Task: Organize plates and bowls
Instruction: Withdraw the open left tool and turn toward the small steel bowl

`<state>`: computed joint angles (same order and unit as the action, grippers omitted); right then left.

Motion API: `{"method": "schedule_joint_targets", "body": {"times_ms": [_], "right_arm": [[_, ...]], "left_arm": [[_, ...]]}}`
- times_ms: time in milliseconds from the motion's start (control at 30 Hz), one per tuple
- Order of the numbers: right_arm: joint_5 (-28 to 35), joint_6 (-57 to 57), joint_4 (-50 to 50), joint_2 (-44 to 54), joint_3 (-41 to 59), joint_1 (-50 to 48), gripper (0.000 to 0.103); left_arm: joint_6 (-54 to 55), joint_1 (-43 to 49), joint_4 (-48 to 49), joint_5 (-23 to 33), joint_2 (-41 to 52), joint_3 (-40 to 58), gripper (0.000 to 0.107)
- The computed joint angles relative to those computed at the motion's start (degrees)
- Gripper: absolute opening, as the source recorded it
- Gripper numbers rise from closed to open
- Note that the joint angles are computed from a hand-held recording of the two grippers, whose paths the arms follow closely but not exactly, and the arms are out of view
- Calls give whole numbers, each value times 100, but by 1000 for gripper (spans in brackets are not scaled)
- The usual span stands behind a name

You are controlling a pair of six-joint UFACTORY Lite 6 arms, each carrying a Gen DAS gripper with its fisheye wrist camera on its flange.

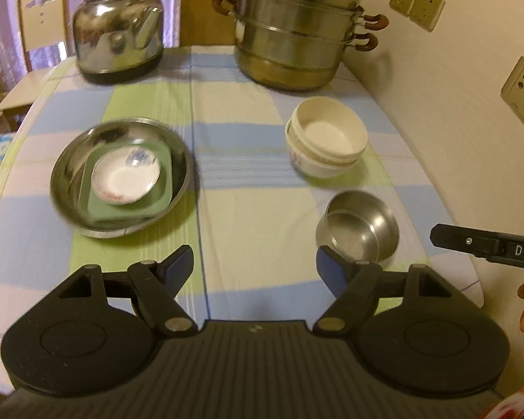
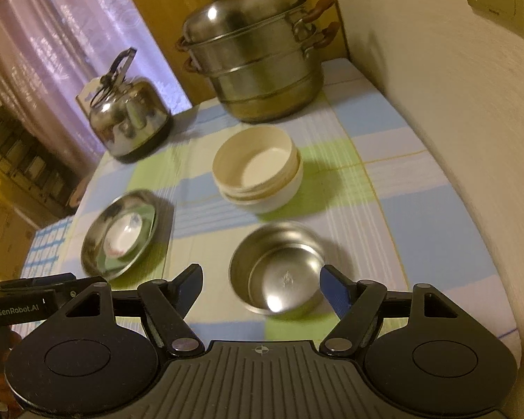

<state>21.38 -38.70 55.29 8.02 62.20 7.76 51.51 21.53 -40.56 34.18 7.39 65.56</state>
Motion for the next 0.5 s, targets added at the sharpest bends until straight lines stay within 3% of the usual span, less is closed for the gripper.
{"method": "schedule_joint_targets", "body": {"times_ms": [500], "right_arm": [[151,-776,358,-830,-1259,-8,74]], "left_arm": [[-305,-14,204,-104,-1519,-1751,75]]}}
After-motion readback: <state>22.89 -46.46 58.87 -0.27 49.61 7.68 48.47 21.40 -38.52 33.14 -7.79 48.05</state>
